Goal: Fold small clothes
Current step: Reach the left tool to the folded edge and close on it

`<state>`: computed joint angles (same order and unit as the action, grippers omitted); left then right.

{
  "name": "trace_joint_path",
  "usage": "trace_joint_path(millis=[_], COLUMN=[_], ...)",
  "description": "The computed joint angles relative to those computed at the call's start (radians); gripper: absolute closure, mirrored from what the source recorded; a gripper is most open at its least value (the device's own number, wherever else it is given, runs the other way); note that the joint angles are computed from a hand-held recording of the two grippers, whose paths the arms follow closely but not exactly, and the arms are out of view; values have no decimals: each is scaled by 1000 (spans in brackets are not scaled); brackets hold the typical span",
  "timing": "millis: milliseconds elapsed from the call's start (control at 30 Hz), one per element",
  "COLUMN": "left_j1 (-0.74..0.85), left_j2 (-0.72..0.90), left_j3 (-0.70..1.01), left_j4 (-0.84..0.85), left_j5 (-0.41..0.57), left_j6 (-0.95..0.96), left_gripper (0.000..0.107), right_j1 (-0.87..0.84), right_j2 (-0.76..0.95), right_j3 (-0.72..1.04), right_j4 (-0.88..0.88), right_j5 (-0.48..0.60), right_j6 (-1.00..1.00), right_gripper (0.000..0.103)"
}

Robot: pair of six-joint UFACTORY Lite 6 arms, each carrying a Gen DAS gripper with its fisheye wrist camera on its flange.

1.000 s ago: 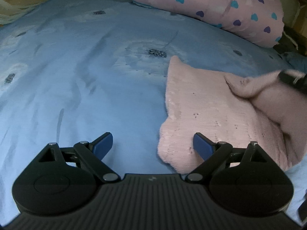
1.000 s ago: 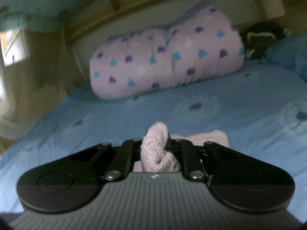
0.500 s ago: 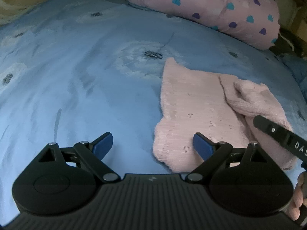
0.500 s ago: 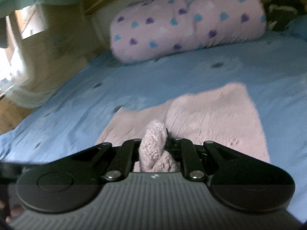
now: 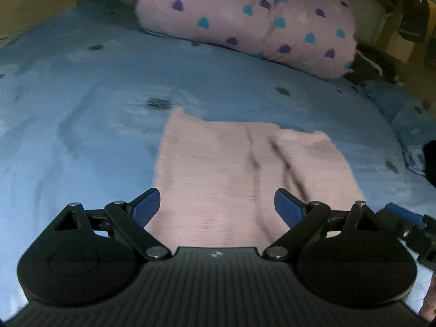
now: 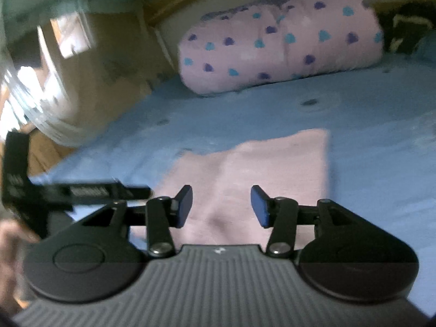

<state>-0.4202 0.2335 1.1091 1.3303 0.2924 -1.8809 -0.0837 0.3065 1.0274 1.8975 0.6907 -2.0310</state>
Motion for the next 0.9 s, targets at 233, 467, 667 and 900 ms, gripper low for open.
trace_joint_path(millis=[233, 467, 667, 900], left_j1=[-49, -46, -33, -99], left_j2=[278, 503, 501, 624], left_j3=[353, 606, 558, 715], left_j4=[-308, -423, -277, -288], left_j5=[-11, 40, -72, -12], left_j6=[308, 441, 234, 276], left_gripper=[14, 13, 12, 20], right_j1=[-172, -220, -229, -231], right_j2=[43, 72, 72, 92], right_j3=[-10, 38, 32, 49], right_j4=[-30, -74, -88, -64], right_j5=[21, 2, 24, -4], right_j6=[-26, 30, 36, 50], right_gripper=[53, 52, 52, 52])
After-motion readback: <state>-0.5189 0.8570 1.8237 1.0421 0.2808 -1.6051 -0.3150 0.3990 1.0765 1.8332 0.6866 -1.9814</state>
